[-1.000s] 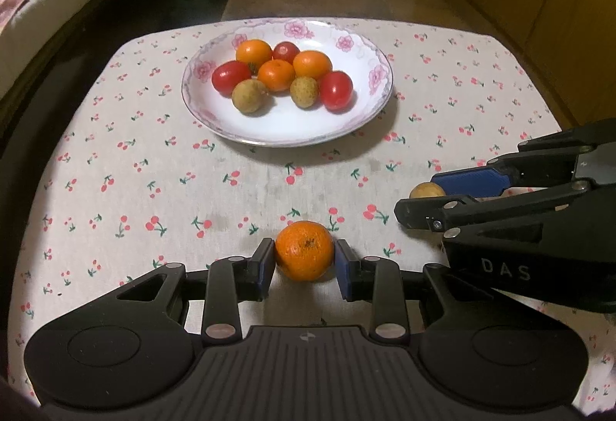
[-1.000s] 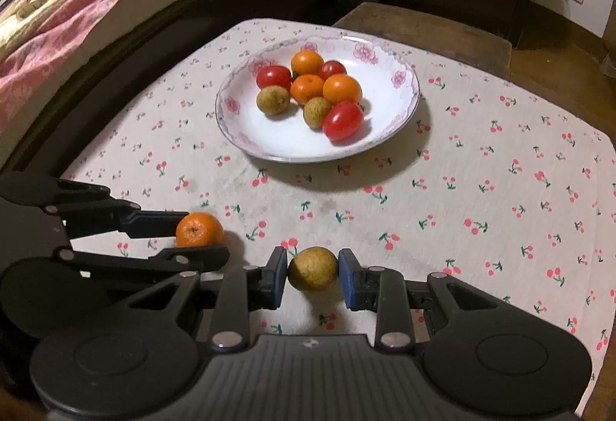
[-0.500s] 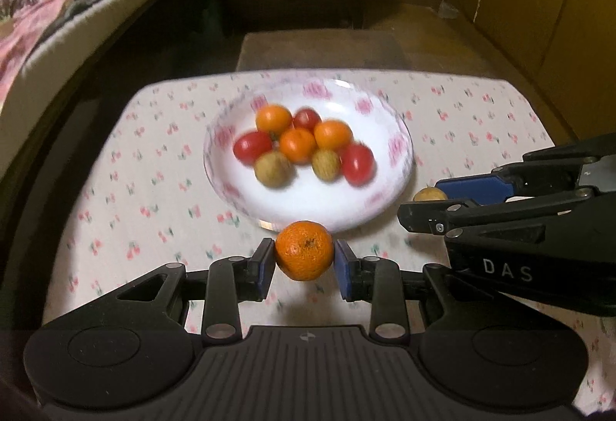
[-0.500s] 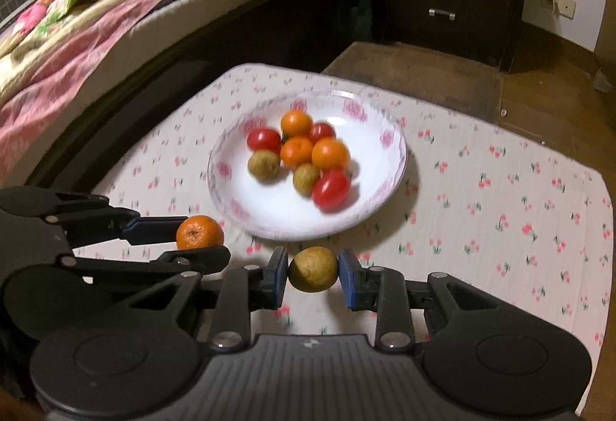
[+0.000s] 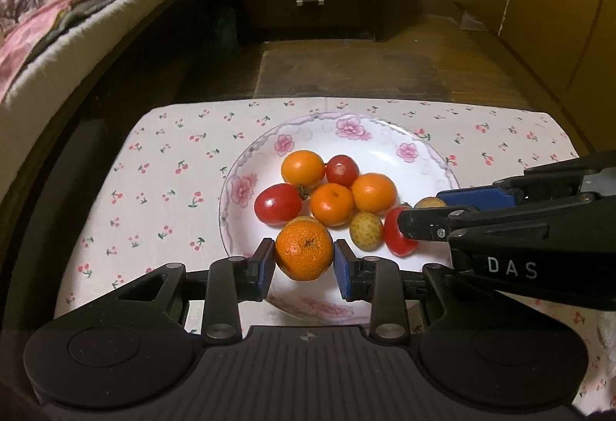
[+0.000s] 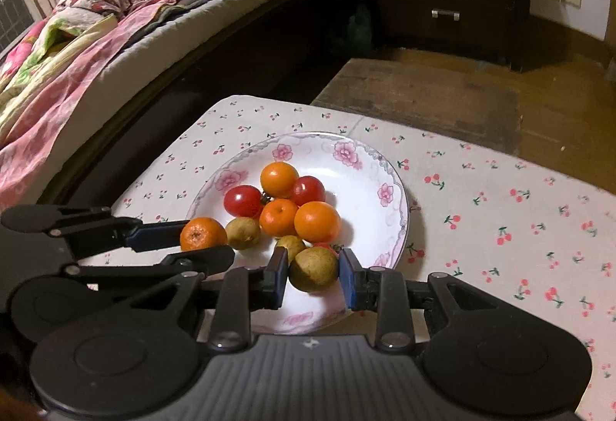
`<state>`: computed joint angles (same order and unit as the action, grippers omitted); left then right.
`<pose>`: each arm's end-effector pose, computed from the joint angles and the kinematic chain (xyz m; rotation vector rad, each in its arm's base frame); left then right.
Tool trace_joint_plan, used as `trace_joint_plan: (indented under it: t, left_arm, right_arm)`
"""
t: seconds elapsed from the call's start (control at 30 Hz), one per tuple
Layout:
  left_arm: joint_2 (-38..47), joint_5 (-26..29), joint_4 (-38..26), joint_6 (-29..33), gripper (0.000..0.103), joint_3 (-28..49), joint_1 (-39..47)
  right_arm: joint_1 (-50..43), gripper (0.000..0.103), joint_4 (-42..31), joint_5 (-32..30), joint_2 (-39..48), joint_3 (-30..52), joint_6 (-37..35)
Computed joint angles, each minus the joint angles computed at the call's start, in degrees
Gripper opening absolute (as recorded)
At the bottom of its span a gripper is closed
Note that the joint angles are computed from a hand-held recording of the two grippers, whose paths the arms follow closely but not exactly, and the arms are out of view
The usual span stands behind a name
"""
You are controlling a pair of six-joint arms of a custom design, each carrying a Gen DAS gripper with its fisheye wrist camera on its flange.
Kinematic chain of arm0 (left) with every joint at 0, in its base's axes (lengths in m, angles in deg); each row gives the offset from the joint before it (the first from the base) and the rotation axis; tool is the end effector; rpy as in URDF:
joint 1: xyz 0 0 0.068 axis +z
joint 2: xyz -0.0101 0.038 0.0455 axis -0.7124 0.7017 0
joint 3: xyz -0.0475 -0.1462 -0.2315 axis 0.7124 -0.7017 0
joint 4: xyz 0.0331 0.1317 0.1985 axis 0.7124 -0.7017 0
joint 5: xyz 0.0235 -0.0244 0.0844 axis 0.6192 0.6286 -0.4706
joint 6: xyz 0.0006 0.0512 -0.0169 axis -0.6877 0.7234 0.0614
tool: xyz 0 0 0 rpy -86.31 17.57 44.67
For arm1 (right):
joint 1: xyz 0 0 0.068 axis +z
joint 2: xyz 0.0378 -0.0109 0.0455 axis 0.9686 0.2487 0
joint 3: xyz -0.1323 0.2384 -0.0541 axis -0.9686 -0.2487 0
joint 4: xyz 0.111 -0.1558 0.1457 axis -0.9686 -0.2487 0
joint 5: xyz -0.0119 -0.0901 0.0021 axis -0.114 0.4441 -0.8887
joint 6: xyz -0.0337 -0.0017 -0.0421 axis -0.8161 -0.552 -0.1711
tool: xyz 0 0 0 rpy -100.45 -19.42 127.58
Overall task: Organize fruits
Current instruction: 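Carry the orange and yellow fruit in both tools over the plate, then open both tools to drop the orange and yellow fruit into the plate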
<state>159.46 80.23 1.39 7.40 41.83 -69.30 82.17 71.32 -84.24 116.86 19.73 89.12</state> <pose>0.2328 -0.0990 0.0939 0.4121 2.4789 -0.0654 0.2753 0.0416 0.0916 -0.1528 2.4932 0.4360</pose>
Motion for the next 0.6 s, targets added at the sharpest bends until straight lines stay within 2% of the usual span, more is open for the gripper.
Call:
trace_joint_plan:
  t: [0.23, 0.27, 0.3, 0.33, 0.37, 0.43, 0.47, 0.6]
  left_arm:
    - [1.5, 1.1, 0.2, -0.4, 0.040, 0.8, 1.1]
    - [1.5, 1.3, 0.0, -0.3, 0.046, 0.9, 1.1]
    - [1.3, 3.0, 0.4, 0.1, 0.063, 0.6, 1.2]
    - [0.9, 4.3, 1.1, 0.2, 0.072, 0.1, 1.0]
    - [0.4, 3.4, 1.9, 0.2, 0.071, -0.5, -0.1]
    - [0.6, -3.0, 3.7, 1.9, 0.071, -1.1, -3.6]
    - [0.7, -4.1, 4.2, 2.3, 0.072, -1.3, -4.1]
    - [0.0, 1.5, 2.2, 0.2, 0.072, -0.7, -0.8]
  right_arm:
    - [-0.5, 0.035, 2.3, -0.8, 1.2, 0.1, 0.1]
    - [-0.7, 0.035, 2.6, -1.3, 1.4, 0.0, 0.5]
    - [-1.3, 0.035, 3.2, -3.1, 1.6, 0.0, 0.9]
    - [-2.0, 0.037, 3.8, -5.6, 1.8, -0.1, 1.4]
    - [-2.0, 0.039, 3.9, -6.9, 1.7, -0.1, 1.7]
    - [-0.5, 0.041, 5.7, -3.5, 0.5, -1.2, 1.3]
    - [0.1, 0.041, 6.5, -2.3, 0.0, -1.8, 1.1]
    - [-0.8, 0.041, 8.0, -3.0, -1.1, -2.6, 2.6]
